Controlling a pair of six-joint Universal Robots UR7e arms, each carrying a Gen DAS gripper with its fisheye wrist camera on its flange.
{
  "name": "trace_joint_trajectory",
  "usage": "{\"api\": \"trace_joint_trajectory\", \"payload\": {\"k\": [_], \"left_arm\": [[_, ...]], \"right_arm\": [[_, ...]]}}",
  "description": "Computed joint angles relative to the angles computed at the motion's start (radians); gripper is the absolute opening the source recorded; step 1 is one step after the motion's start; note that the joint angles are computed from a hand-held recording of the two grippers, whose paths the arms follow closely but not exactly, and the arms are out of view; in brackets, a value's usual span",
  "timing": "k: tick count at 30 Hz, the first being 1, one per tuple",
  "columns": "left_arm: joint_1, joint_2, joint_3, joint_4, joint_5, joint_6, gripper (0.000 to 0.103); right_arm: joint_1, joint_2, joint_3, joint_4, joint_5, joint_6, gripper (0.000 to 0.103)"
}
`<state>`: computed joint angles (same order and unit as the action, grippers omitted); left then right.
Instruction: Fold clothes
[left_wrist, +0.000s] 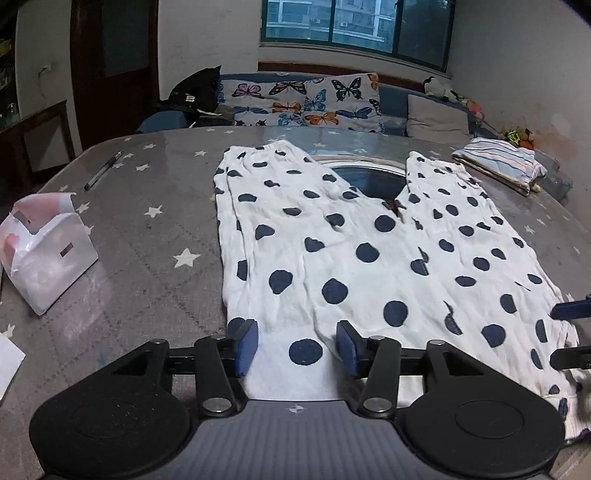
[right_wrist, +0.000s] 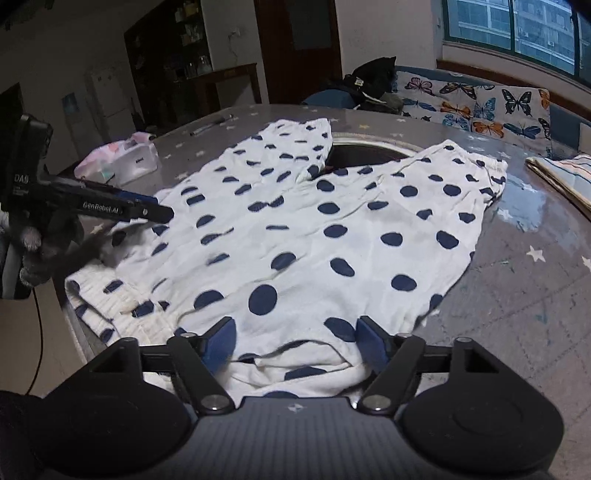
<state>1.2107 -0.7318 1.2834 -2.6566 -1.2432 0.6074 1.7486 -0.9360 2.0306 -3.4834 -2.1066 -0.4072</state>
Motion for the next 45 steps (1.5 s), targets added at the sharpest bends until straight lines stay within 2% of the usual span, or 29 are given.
{"api": "trace_joint_trajectory", "payload": {"k": [4, 7, 11, 16, 22, 24, 31, 36, 41, 45], "left_arm": [[-0.009, -0.027, 0.046, -0.031, -0.023, 0.024, 0.078], [-0.018, -0.059, 0.097, -0.043, -0.060, 0.066, 0.084], [-0.033, -0.102, 0.175, -0.045, -0.112, 0.136, 0.085], [-0.046, -0.140, 0.248, -0.021, -0.163, 0.187, 0.091], [-0.042, -0.155, 0.297, -0.043, -0.144, 0.190, 0.092], [-0.037, -0.160, 0.311, -0.066, -0.131, 0.197, 0.095], [-0.029, -0.168, 0.307, -0.058, -0.128, 0.161, 0.103], [-0.024, -0.164, 0.286, -0.054, -0.149, 0.150, 0.103], [-0.019, -0.150, 0.259, -0.050, -0.145, 0.123, 0.103], [-0.009, -0.135, 0.224, -0.031, -0.134, 0.091, 0.103]], "right_arm": [[0.003, -0.003, 0.004, -0.019, -0.004, 0.000, 0.083], [0.002, -0.008, 0.014, -0.031, -0.011, 0.012, 0.083], [-0.001, -0.009, 0.022, -0.037, -0.037, 0.027, 0.083], [-0.001, -0.008, 0.035, -0.042, -0.069, 0.028, 0.086], [0.005, -0.004, 0.052, -0.073, -0.098, 0.009, 0.090], [0.006, 0.000, 0.053, -0.080, -0.104, 0.006, 0.098], [0.006, 0.008, 0.046, -0.099, -0.109, 0.008, 0.103], [0.002, -0.017, 0.035, -0.106, -0.016, -0.003, 0.103], [-0.029, -0.020, -0.008, -0.018, 0.106, 0.035, 0.103], [-0.049, 0.002, -0.041, 0.042, 0.120, 0.058, 0.103]]}}
